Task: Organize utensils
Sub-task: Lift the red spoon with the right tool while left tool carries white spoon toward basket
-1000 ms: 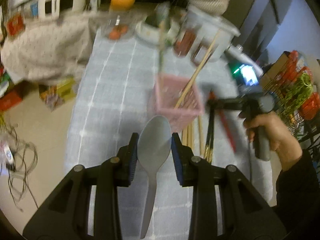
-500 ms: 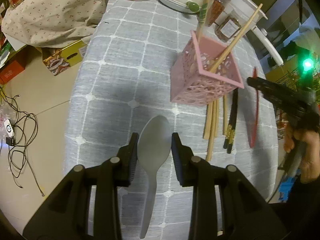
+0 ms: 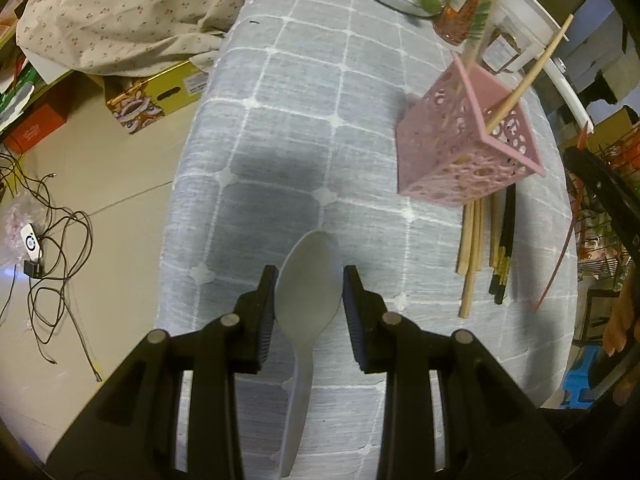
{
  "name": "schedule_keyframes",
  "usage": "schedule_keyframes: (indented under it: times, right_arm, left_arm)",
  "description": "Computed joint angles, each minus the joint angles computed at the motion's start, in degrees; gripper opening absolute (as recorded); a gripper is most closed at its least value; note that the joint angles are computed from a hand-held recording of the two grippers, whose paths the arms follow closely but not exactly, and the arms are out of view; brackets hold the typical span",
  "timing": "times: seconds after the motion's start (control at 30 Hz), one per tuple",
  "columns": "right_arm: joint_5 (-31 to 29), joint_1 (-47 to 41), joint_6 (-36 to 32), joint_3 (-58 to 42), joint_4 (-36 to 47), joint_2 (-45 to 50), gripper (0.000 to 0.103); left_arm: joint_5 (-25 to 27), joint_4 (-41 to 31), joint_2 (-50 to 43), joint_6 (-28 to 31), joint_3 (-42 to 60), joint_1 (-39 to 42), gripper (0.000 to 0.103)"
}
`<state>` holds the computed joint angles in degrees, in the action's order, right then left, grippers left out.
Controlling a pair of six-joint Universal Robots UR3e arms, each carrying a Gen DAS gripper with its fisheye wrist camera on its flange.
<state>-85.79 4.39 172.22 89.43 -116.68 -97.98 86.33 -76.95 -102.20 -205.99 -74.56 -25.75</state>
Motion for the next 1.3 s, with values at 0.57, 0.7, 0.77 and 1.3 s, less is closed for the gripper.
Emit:
schedule_keyframes:
  times: [0.57,0.7,0.77,1.3]
  right_arm:
    - [5.82,1.92,11.15,-3.43,-22.49,-0.15,0.026]
    - [4.97,2.52,15.93,-0.07,-37.17,3.19,0.026]
    - [3.06,3.29,16.97,1.36,-41.83,4.60,0.026]
    - [-1.60,4.66,22.11,16.54,-61.93,6.73,0.027]
  left_arm:
    - [-1.54,2.71,2.85,1.25,-3.24,0.62,0.034]
    - [-1.65,3.44,3.67,1.62,-3.39,0.56,0.034]
    - [-1.33,3.83,3.97,1.53,-3.23,0.28,0.034]
    - [-0.38,26.84,9.83,-1.22,-10.57,0.62,0.034]
